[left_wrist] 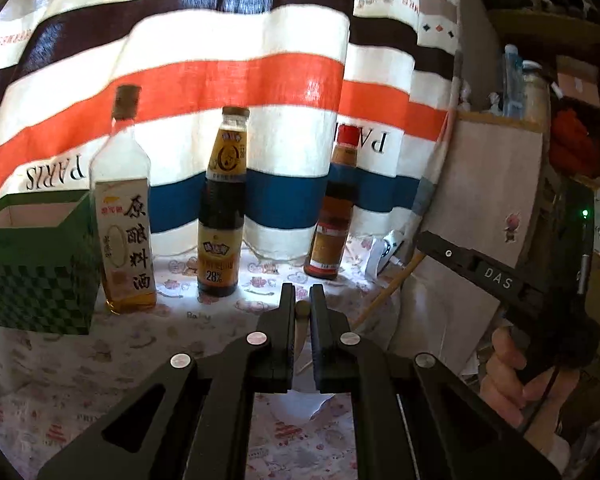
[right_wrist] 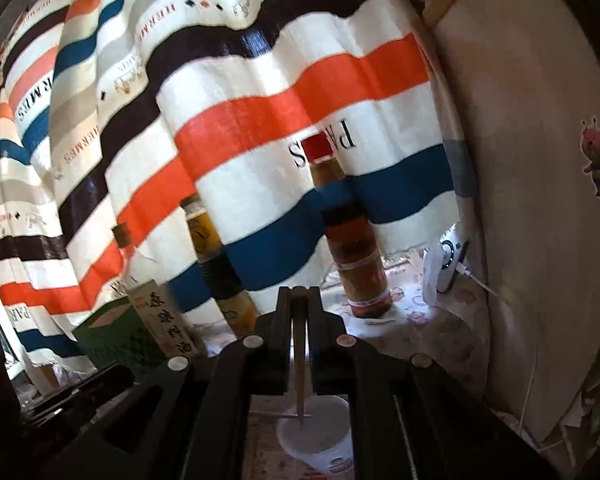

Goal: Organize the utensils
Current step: 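Open the left tool over the white cup while the right tool drops its chopstick in, then move both tools back over the chopstick bundle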

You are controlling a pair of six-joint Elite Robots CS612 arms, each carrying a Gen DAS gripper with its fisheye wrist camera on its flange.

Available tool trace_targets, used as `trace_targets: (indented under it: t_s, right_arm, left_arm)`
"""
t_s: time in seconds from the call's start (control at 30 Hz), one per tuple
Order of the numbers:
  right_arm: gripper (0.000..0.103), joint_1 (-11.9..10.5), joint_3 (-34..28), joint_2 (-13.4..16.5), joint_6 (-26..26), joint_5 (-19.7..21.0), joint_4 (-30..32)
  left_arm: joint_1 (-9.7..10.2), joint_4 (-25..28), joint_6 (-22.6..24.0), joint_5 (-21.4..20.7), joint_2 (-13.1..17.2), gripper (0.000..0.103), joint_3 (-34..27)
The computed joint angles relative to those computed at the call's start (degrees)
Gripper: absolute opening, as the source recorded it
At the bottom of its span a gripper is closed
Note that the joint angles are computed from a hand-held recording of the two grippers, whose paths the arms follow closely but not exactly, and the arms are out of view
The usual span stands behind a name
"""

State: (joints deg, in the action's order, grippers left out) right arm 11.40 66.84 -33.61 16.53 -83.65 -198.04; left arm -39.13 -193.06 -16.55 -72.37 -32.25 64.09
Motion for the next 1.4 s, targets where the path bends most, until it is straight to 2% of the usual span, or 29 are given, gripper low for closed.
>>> trace_targets:
  t_s: [0.2, 0.37, 0.6, 0.63, 0.7, 0.73, 0.77, 0.83, 0.9, 0.97, 1.0, 1.1, 1.17, 1.23, 1.3, 1.4]
  right_arm:
    - [0.006, -0.12, -3.43, 1.70, -0.98, -0.30, 8.22]
    - [0.006, -0.72, -4.92, 2.63, 0.18, 2.15, 12.48]
    - [0.007, -1.50, -6.80, 3.65, 2.04, 7.24, 16.50]
    - [0.008, -1.56, -6.99, 3.75, 1.94, 7.85, 17.12]
    - [0.008, -1.49, -7.16, 3.83, 1.97, 7.68, 17.30]
    - [0.010, -1.38, -7.04, 3.76, 1.76, 7.05, 17.16]
    - [0.015, -1.35, -6.93, 3.72, 1.52, 6.94, 16.78]
    - [0.041, -1.42, -6.62, 3.52, 0.54, 8.13, 15.90]
    - [0.044, -1.29, -5.86, 3.21, 0.83, 7.33, 13.57]
    - [0.056, -0.96, -5.02, 2.90, 1.07, 5.27, 10.46]
    - [0.065, -0.76, -4.61, 2.70, 0.50, 4.35, 9.12]
    - [0.074, -0.11, -3.39, 1.84, -2.75, 2.20, 6.99]
    - [0.084, 0.15, -2.29, 1.21, -4.10, 2.43, 4.86]
    - [0.099, 0.43, -0.99, 0.60, -4.52, 2.49, 2.24]
    - [0.103, 0.83, 0.48, 0.03, -4.71, 2.72, -0.83]
    - [0.103, 1.56, 2.29, -0.80, -5.91, 2.48, -1.82]
  left_arm:
    - [0.30, 4.73, -0.14, 0.64, 2.29, 0.006, -3.34]
    - [1.23, 6.92, -3.35, -2.76, 4.43, 0.006, -6.38]
    - [1.24, 9.21, -3.27, -1.22, 5.52, 0.007, -8.49]
    - [1.26, 9.19, -2.89, -1.15, 5.65, 0.012, -8.73]
    - [1.12, 8.23, -2.77, -0.29, 5.68, 0.031, -8.55]
    - [1.04, 7.17, -2.90, 0.24, 5.57, 0.044, -8.16]
    - [0.93, 5.73, -2.93, 0.88, 5.35, 0.049, -7.50]
    - [0.76, 3.68, -2.79, 2.07, 4.58, 0.055, -5.90]
    - [0.46, 1.86, -2.27, 4.32, 3.57, 0.061, -3.97]
    - [0.00, -0.06, -0.83, 7.85, 2.55, 0.068, -2.02]
    - [-0.22, -0.76, -0.22, 9.51, 2.02, 0.071, -1.07]
    - [-0.83, -3.53, 1.27, 14.38, 0.36, 0.082, 2.25]
    - [-1.24, -6.19, 2.61, 17.40, -0.73, 0.091, 4.79]
    - [-1.55, -9.41, 3.76, 19.57, -1.62, 0.097, 7.22]
    - [-1.78, -12.78, 4.46, 21.18, -2.41, 0.103, 9.53]
    - [-2.21, -15.40, 5.40, 24.30, -3.38, 0.103, 12.33]
